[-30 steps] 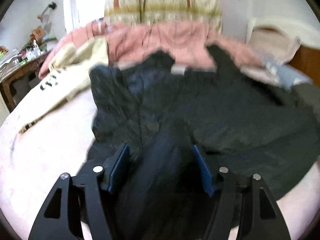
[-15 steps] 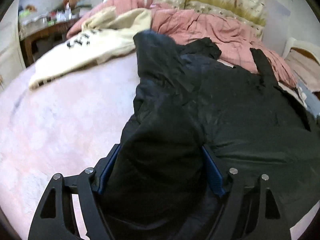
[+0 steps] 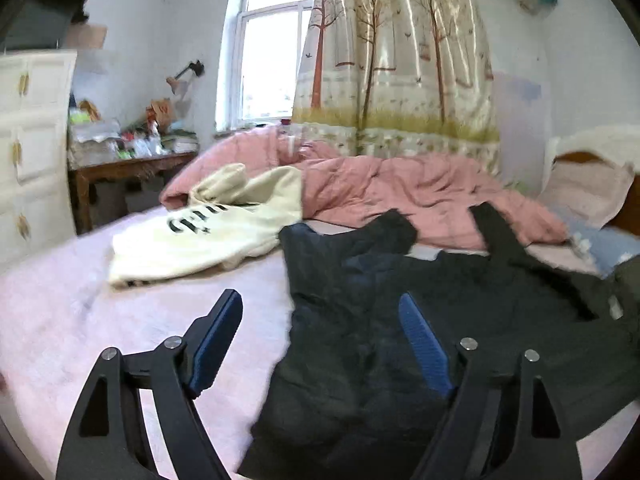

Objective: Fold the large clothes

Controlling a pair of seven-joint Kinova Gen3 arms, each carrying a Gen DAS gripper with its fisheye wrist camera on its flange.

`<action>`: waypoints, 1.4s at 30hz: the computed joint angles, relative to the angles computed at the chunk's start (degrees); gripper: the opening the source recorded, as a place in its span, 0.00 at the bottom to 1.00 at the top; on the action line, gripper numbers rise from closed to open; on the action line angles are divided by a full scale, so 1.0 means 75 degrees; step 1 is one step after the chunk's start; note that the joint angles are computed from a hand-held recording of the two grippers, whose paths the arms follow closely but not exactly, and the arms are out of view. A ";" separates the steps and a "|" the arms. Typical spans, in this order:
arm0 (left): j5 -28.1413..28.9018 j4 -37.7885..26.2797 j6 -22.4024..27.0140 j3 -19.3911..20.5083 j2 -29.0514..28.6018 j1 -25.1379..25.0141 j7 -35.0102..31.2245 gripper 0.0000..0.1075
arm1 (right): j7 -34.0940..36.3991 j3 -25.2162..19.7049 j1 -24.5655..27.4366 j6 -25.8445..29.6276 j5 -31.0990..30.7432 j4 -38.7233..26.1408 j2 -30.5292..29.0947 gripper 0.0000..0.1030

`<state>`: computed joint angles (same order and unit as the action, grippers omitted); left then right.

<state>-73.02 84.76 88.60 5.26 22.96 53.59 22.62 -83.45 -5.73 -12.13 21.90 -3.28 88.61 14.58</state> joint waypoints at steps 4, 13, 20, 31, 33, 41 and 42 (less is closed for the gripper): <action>0.0503 -0.0078 -0.0810 0.0017 -0.0063 -0.0333 -0.0282 0.54 | 0.0566 0.0199 -0.0272 -0.0058 -0.0498 -0.0115 0.0025 0.36; 0.3156 -0.0719 -0.1731 -0.0385 0.0244 -0.1391 -0.1555 0.50 | -0.1032 -0.1751 0.1213 0.2437 0.0925 -0.1717 0.1201 0.36; 0.3084 -0.1146 -0.1078 -0.1219 0.0650 -0.0443 -0.1641 0.50 | -0.1088 -0.1987 0.1364 0.1953 0.1301 -0.1350 0.1041 0.38; 0.0659 -0.1046 -0.2715 -0.0080 0.0387 0.0171 -0.0764 0.49 | 0.2029 -0.4946 0.3849 0.1121 -0.1449 -0.0575 0.0676 0.51; 0.0959 -0.1251 -0.3230 0.0169 0.0556 -0.0163 -0.1327 0.49 | 0.1992 -0.4648 0.3445 0.1417 -0.1381 -0.0737 0.0764 0.51; 0.2352 -0.2874 -0.2476 0.0659 0.1646 -0.0863 -0.3690 0.52 | 0.0410 -0.2706 0.1083 0.1905 0.0813 -0.0917 0.0832 0.58; 0.2547 -0.2917 -0.2539 0.0306 0.1652 -0.0671 -0.3792 0.53 | 0.0229 -0.2653 0.0964 0.1898 0.1044 -0.0919 0.0836 0.58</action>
